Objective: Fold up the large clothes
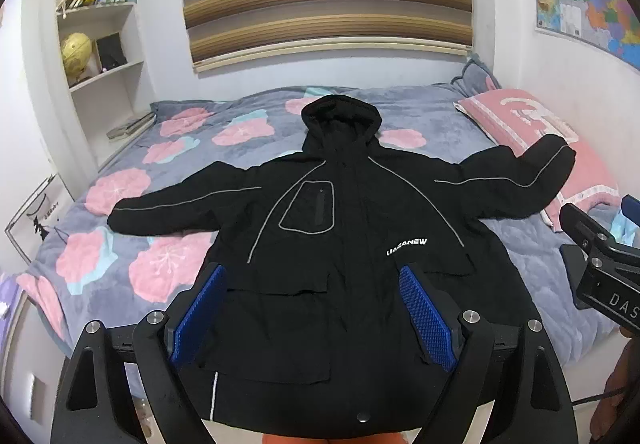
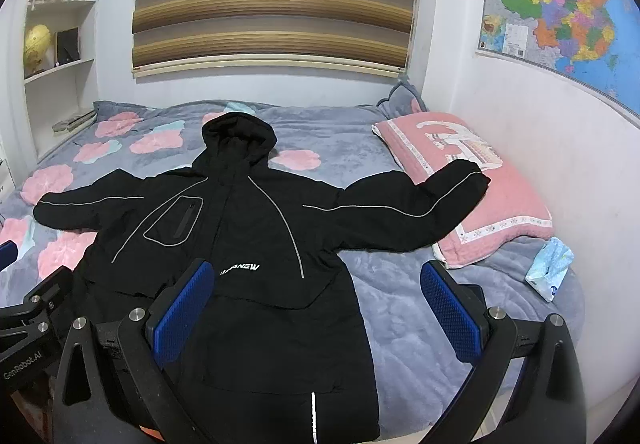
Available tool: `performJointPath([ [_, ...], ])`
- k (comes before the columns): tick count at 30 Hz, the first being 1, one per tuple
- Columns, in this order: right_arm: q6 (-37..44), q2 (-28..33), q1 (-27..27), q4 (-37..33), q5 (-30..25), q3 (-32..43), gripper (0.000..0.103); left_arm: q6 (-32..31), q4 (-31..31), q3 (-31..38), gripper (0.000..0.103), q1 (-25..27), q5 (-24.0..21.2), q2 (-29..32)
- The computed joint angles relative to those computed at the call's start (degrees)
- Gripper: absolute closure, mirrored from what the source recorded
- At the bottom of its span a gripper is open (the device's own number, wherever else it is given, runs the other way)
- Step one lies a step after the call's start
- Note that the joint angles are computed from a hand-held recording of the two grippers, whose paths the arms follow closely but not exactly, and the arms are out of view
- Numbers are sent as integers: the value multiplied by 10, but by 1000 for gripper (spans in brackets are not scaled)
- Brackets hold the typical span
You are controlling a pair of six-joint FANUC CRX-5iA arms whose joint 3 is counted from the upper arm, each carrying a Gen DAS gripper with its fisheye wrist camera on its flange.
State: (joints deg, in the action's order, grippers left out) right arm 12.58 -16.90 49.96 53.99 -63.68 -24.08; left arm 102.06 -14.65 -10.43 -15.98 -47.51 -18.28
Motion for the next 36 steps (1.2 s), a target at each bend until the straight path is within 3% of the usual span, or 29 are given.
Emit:
performJointPath([
  [14, 14, 13, -7, -14, 6, 8, 0, -8, 14, -4, 14, 5, 6, 10],
  [19, 23, 28, -14, -21, 16, 17, 0, -43, 60, -28, 14, 30, 41, 3],
  [27, 37, 58, -32, -17, 45, 37, 0, -49, 74, -27, 14, 48, 55, 20],
  [36, 74, 133, -77, -43, 106, 92, 0, -55, 89, -15, 14, 105, 81, 65],
])
